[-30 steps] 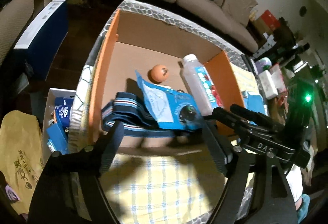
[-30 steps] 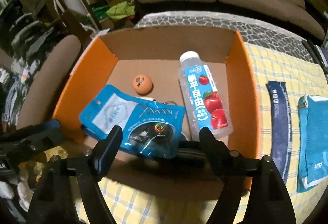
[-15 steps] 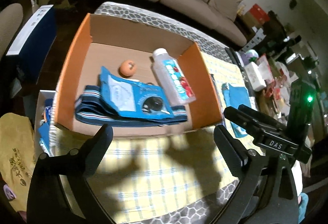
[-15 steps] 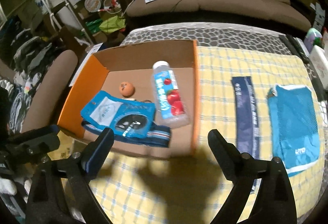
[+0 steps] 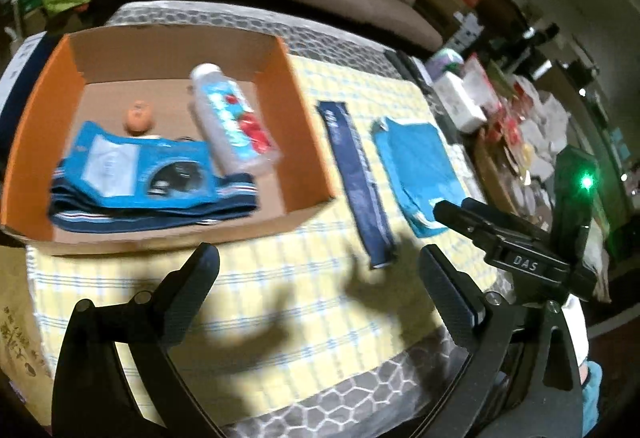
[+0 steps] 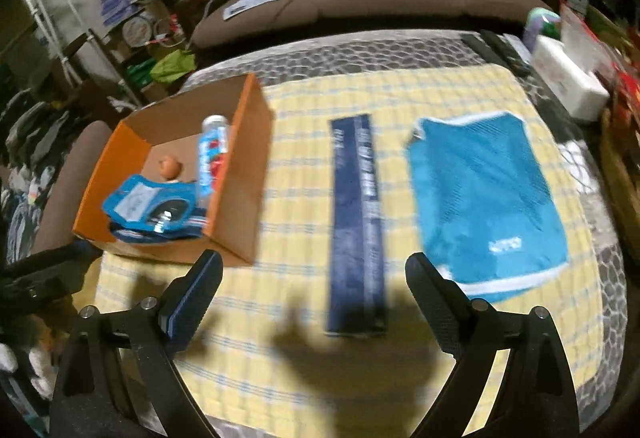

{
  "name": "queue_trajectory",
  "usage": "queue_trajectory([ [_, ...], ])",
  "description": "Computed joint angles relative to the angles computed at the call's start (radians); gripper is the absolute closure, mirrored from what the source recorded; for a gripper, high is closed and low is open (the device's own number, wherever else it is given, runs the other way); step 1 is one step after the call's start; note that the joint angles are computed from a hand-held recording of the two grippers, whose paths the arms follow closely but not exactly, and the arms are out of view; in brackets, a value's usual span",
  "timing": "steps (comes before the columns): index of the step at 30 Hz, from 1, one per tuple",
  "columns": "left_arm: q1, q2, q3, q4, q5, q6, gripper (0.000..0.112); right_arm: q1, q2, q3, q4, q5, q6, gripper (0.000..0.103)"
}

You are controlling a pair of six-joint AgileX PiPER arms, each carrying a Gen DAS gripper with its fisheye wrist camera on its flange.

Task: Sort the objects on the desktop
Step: 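Withdraw both grippers from the box toward the dark blue strap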

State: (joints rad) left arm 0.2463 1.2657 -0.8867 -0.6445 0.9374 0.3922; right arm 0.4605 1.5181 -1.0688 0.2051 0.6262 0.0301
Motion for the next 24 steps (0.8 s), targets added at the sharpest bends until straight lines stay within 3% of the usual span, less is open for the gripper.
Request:
queue_trajectory([
  [14,-0.449,0.079,0.081,0.058,-0.268,-0.233,0.014,-0.317,-0.054,0.184,0.341,-0.016,-0.433,0.009],
  [20,-0.594,0.175,0.039,0.177,-0.359,-0.39,0.014,-0.431,-0.035,0.205,0.459,0.012,-0.585,0.012],
  [24,-0.683,0.272,-0.031,0.334,-0.398,-0.578,0.014,-0.517,-0.01,0.202,0.543,0.047,-0.695,0.012],
])
